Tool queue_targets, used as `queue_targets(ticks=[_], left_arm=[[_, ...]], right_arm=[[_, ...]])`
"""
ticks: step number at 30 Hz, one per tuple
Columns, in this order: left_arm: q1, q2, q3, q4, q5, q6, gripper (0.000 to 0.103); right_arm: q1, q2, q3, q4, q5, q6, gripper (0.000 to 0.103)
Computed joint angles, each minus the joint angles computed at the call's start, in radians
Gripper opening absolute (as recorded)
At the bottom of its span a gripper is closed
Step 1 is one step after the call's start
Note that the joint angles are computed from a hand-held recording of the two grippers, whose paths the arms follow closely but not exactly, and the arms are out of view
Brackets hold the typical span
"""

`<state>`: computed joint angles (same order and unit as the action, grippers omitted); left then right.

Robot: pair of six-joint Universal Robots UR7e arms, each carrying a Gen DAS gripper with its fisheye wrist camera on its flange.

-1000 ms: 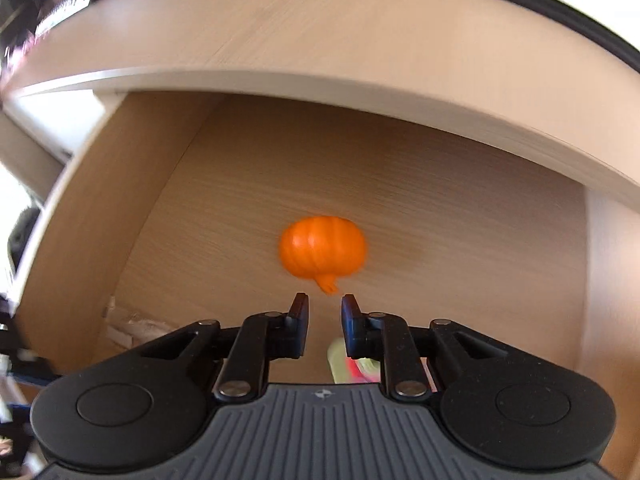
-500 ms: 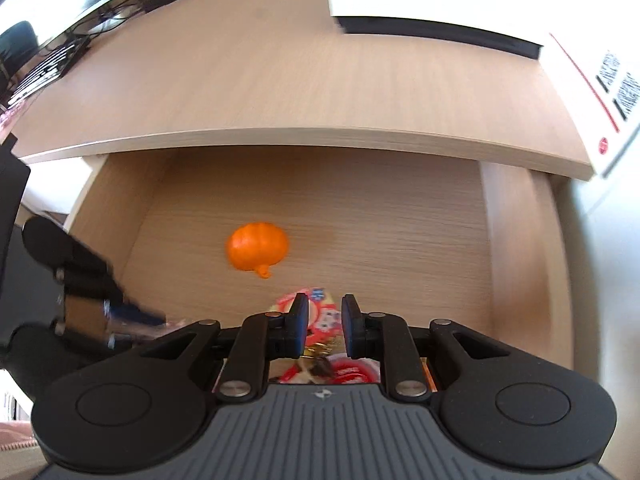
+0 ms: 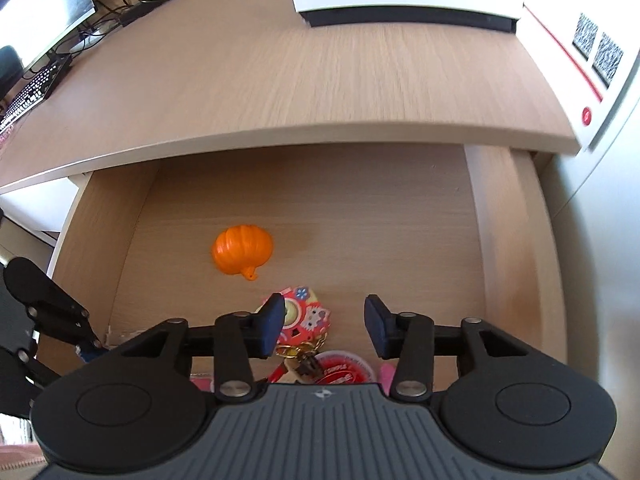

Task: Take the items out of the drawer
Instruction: 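Grasp the pink-topped biscuit stick pack with the left tool while right tool approaches pumpkin, then grasp the orange pumpkin with the right tool while left tool lifts the stick pack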

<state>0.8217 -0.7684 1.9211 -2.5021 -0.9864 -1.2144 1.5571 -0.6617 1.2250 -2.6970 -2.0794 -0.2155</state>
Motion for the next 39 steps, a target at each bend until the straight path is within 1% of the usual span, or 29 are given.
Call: queue_targets(ticks=[1,5,7,9,11,12,13,14,15,16,17,18,19,20,21,23,25,26,27,28,30,31,32,34,35,36,37,39], left_arm=[[0.006,0.000,-0.010,0.013,-0.009,0.021,0.022],[0.017,0.010,-0.075,0.155,0.018,0.061,0.024],[0.023,0.027,-0.104,0.180,0.012,0.105,0.023],[0.023,0.032,-0.112,0.186,0.004,0.124,0.022],[0.019,0.034,-0.120,0.210,0.018,0.123,0.022],[0.016,0.028,-0.119,0.229,0.028,0.106,0.023],[0.012,0.027,-0.122,0.262,0.042,0.080,0.031],[0.009,0.033,-0.136,0.304,0.055,0.056,0.043],[0.006,0.037,-0.145,0.351,0.068,0.033,0.048],[0.004,0.043,-0.155,0.395,0.081,0.009,0.056],[0.005,0.049,-0.162,0.422,0.091,-0.013,0.058],[-0.009,0.030,-0.138,0.430,0.097,-0.046,0.059],[-0.008,0.028,-0.128,0.415,0.103,-0.063,0.058],[-0.005,0.027,-0.118,0.394,0.100,-0.066,0.054],[-0.001,0.025,-0.104,0.352,0.086,-0.044,0.052],[0.005,0.021,-0.069,0.248,0.057,0.008,0.052],[0.003,0.018,-0.056,0.227,0.064,0.000,0.052],[0.001,0.014,-0.048,0.218,0.069,-0.012,0.050],[-0.001,0.010,-0.046,0.226,0.072,-0.035,0.042],[0.002,0.003,-0.044,0.229,0.058,-0.067,0.037],[0.006,-0.011,-0.038,0.225,0.024,-0.158,0.036],[0.000,-0.016,-0.030,0.216,0.024,-0.194,0.035],[-0.012,-0.022,-0.018,0.201,0.036,-0.221,0.035],[-0.043,-0.037,0.017,0.152,0.067,-0.294,0.035],[-0.061,-0.046,0.032,0.136,0.082,-0.343,0.034],[-0.080,-0.054,0.035,0.161,0.101,-0.401,0.034],[-0.098,-0.062,0.034,0.196,0.111,-0.459,0.034],[-0.129,-0.072,0.017,0.290,0.121,-0.565,0.034]], right_arm=[[0.001,-0.001,0.001,-0.001,0.000,-0.004,0.044],[0.002,0.002,0.002,-0.010,0.000,-0.004,0.047],[0.000,0.000,0.006,-0.012,0.001,0.002,0.048],[0.000,-0.004,0.014,-0.015,-0.002,0.009,0.048],[0.000,0.001,0.011,-0.015,-0.004,0.015,0.049],[0.000,0.001,0.011,-0.016,-0.005,0.018,0.050],[0.000,0.001,0.012,-0.018,-0.005,0.017,0.052],[0.000,-0.004,0.023,-0.026,-0.005,0.016,0.053],[0.001,-0.003,0.023,-0.028,-0.007,0.016,0.055],[0.001,-0.002,0.023,-0.028,-0.007,0.015,0.056],[0.001,-0.001,0.022,-0.027,-0.009,0.017,0.056],[0.002,0.000,0.023,-0.028,-0.010,0.018,0.057],[0.002,0.000,0.022,-0.028,-0.012,0.018,0.057],[0.003,0.001,0.023,-0.028,-0.014,0.020,0.057],[0.003,0.001,0.022,-0.029,-0.016,0.023,0.057],[0.003,0.003,0.021,-0.032,-0.020,0.028,0.057],[0.004,0.002,0.023,-0.041,-0.025,0.031,0.057],[0.004,0.002,0.024,-0.046,-0.025,0.031,0.057],[0.004,0.002,0.026,-0.053,-0.024,0.030,0.057],[0.004,0.004,0.025,-0.058,-0.024,0.024,0.057],[0.008,0.017,0.010,-0.069,-0.030,-0.002,0.057],[0.012,0.030,-0.004,-0.078,-0.032,-0.029,0.059],[0.014,0.045,-0.023,-0.089,-0.022,-0.064,0.060],[0.014,0.085,-0.079,-0.085,0.025,-0.128,0.067],[0.010,0.107,-0.115,-0.064,0.054,-0.151,0.068],[0.007,0.132,-0.159,-0.029,0.080,-0.162,0.069],[0.003,0.161,-0.210,0.016,0.101,-0.166,0.069],[0.000,0.226,-0.321,0.107,0.110,-0.164,0.069]])
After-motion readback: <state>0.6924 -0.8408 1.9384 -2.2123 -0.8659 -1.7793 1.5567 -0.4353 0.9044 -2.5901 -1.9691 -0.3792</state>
